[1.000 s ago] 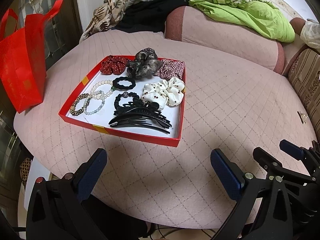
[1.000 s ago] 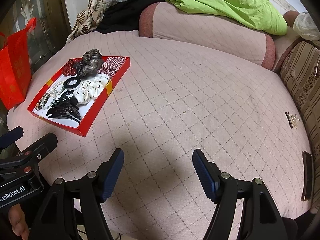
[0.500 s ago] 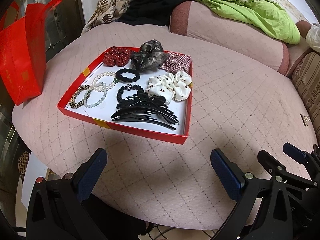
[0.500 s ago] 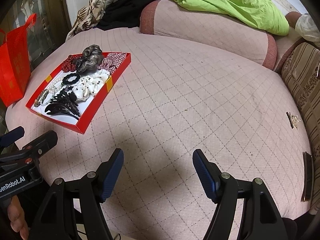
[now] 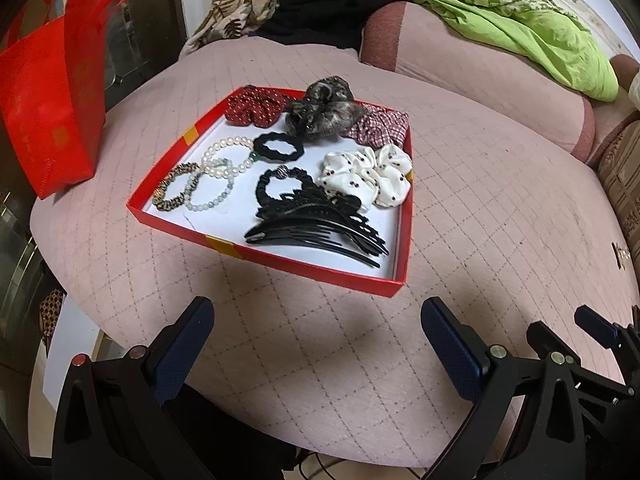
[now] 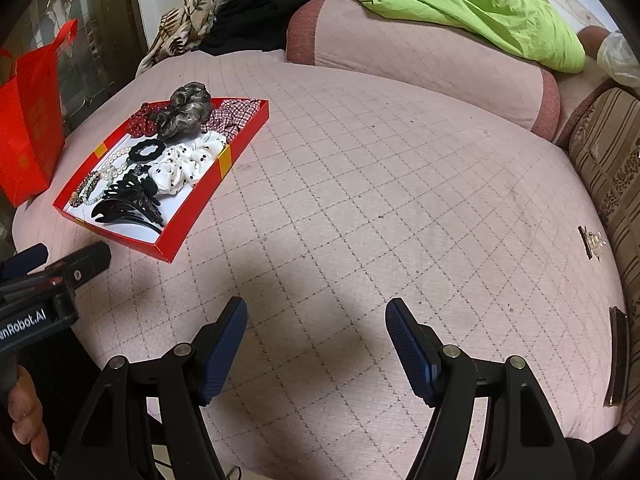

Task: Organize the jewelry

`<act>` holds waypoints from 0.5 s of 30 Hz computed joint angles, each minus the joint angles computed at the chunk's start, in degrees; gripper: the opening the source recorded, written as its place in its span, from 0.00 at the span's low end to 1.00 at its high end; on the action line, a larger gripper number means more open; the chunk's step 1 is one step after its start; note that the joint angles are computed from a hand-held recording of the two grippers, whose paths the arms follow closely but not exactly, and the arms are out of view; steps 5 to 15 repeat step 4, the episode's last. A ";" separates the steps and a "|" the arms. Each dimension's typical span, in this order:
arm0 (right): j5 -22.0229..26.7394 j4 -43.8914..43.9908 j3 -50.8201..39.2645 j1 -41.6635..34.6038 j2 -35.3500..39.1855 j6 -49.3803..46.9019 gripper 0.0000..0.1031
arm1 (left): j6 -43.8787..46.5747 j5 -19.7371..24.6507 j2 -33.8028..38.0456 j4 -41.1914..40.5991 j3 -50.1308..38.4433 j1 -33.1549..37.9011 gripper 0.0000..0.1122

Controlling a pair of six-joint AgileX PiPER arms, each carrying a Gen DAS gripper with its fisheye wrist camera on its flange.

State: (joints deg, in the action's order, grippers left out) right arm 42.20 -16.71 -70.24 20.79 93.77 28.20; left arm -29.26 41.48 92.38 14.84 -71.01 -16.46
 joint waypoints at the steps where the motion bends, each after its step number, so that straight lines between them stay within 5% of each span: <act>1: -0.08 0.25 0.07 -0.09 -0.04 -0.23 0.74 | -0.31 0.12 -0.07 0.41 -0.10 -0.11 0.91; 15: -0.57 1.31 0.36 -0.59 -0.18 -1.17 0.75 | -2.85 1.36 -0.01 3.48 -1.24 -1.31 0.91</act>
